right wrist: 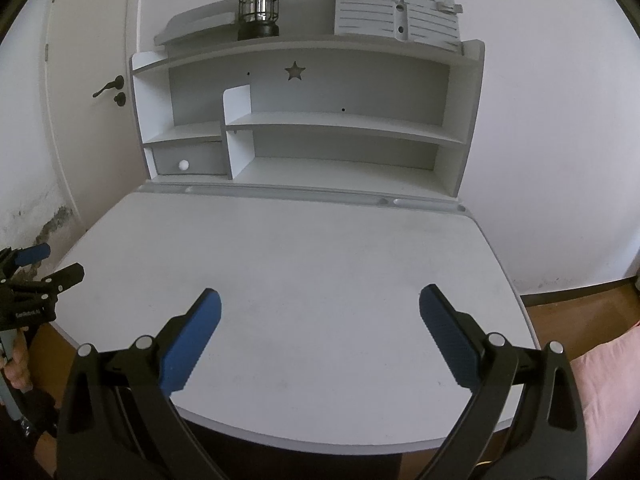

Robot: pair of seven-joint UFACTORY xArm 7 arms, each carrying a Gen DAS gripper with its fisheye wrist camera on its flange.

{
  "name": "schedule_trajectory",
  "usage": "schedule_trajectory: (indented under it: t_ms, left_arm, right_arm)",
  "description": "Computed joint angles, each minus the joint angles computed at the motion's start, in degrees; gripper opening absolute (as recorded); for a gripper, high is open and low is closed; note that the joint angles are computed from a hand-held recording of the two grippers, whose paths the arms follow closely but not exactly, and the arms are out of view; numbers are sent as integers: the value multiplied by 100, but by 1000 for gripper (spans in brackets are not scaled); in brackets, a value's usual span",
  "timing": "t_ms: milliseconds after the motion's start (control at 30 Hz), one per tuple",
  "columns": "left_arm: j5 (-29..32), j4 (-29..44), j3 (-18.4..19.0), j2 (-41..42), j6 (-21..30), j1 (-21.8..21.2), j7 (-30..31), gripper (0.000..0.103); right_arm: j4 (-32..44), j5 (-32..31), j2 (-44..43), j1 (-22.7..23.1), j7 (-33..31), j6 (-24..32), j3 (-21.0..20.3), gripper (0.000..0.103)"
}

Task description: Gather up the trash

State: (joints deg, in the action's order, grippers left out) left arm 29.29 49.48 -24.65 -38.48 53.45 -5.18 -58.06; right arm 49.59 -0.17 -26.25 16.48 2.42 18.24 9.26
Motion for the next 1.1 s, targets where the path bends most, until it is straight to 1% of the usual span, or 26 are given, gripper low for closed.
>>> schedule_trajectory:
  t_ms: [533, 900, 1100]
  left_arm:
    - [17, 40, 28, 66, 106, -61, 75, 96]
    - [119, 35, -66, 22, 142, -42, 22, 96]
    - [94, 92, -50, 88, 188, -62, 44, 96]
  right_arm:
    - [-37, -4, -29, 9, 18, -41, -16, 96]
    - [-47, -3, -33, -2, 13, -59, -11, 96]
    - [-46, 7, -22, 0, 7, -72, -24, 96]
